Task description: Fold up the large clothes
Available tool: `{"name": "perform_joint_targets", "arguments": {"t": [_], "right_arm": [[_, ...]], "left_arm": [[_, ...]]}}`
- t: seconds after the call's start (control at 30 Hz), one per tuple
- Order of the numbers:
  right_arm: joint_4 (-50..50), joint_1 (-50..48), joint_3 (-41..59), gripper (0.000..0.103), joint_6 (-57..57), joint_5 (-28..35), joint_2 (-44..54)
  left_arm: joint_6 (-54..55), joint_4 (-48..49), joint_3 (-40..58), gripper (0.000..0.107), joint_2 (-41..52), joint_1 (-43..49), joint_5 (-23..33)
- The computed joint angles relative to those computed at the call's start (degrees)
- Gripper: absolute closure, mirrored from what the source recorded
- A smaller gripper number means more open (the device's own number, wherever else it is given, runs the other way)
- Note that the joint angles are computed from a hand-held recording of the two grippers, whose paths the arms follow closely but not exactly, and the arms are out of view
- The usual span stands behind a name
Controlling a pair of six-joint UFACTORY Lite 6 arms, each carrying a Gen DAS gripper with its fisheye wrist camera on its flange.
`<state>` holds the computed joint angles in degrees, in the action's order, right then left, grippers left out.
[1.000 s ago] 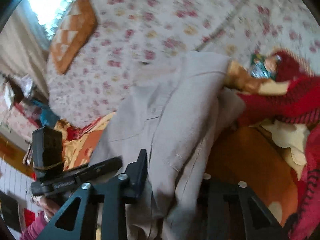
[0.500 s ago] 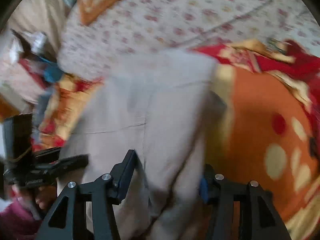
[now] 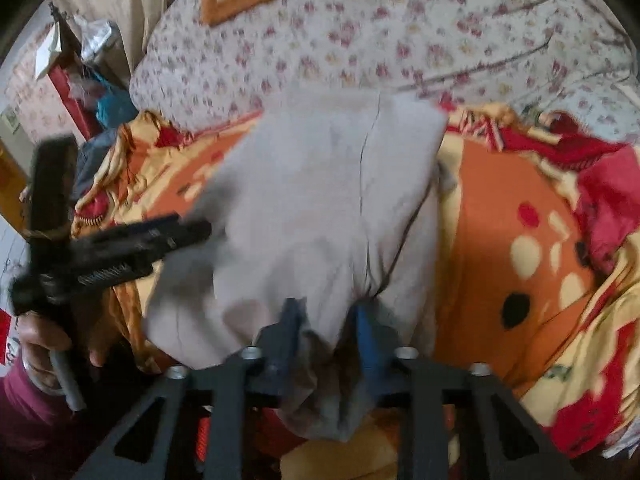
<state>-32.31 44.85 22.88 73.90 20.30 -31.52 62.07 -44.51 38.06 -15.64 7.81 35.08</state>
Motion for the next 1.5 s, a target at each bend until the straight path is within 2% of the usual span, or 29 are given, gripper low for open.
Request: {"name": "perform_joint_targets", "arguments": {"t": [0.07,0.17,0.23,0.3,0.4,0.5,0.57,0.67,0.83,0.9,0.97,1.1,1.13,1.17,1.27,1.5], "right_arm": [[-6.48,4.28,-2.28,0.093,7.14,4.0,-4.6],[-13.43,8.68,-2.71,0.094,15.44,12.42,-5.91],[-15.04,6.27,-2.83,0.094,16.69,11.11,-0.43],[-14.81,4.01,-4.24,0.094,17.09,8.08,0.5],[-11.72,7.07,-4.67,0.094,15.64,13.4,-4.68],[-11.71,14.41,-3.19,0.08,18.68,24.36,-10.65],[-14.35,19.13,-1.1,0.069,22.52,28.1,-10.89],[-17.77,22.13,1.16,0.067,25.86,27.5,-8.65],[-17.47,18.02,4.53,0.067,25.08,18.97,8.79],[-16.04,16.4,3.7,0.067,24.82,15.63,11.59],[-15.82,18.32,3.26,0.067,26.08,16.56,10.43],[-15.63,22.91,6.31,0.067,25.98,23.9,7.52],[-15.91,23.64,7.14,0.063,26.21,25.54,6.7],[-16.35,23.93,7.44,0.054,26.69,26.19,6.33],[-18.78,25.45,8.8,0.05,30.79,29.34,5.81],[-20.03,19.83,12.11,0.049,32.52,27.81,11.29]], "left_arm": [[1.41,-1.18,-2.15,0.037,-2.6,0.85,0.58],[0.13,-0.26,-5.89,0.037,-4.05,-3.07,-4.72],[-0.14,-0.78,-6.95,0.037,-2.85,-4.88,-7.17],[0.28,-1.45,-7.51,0.037,-3.1,-4.61,-7.06],[1.63,-1.76,-8.52,0.037,-4.59,-3.97,-7.32],[-1.26,1.13,-9.92,0.037,-7.28,-5.13,-9.59],[-2.76,2.32,-10.58,0.037,-8.69,-5.57,-10.12],[-5.33,5.62,-11.3,0.037,-10.79,-6.26,-10.17],[-5.43,7.19,-12.67,0.037,-15.62,-4.67,-9.61],[-4.27,6.44,-12.6,0.037,-16.82,-3.3,-8.68],[-3.41,5.59,-12.78,0.037,-18.02,-2.38,-8.47],[-3.21,4.55,-12.16,0.037,-18.72,-1.14,-7.4],[-3.41,4.59,-12.3,0.037,-19.13,-1.01,-7.26],[-3.51,4.52,-12.25,0.037,-19.43,-0.84,-7.1],[-4.61,4.86,-12.15,0.037,-19.81,-0.71,-6.64],[-6.89,4.78,-12.05,0.037,-19.91,-1.39,-6.79]]}}
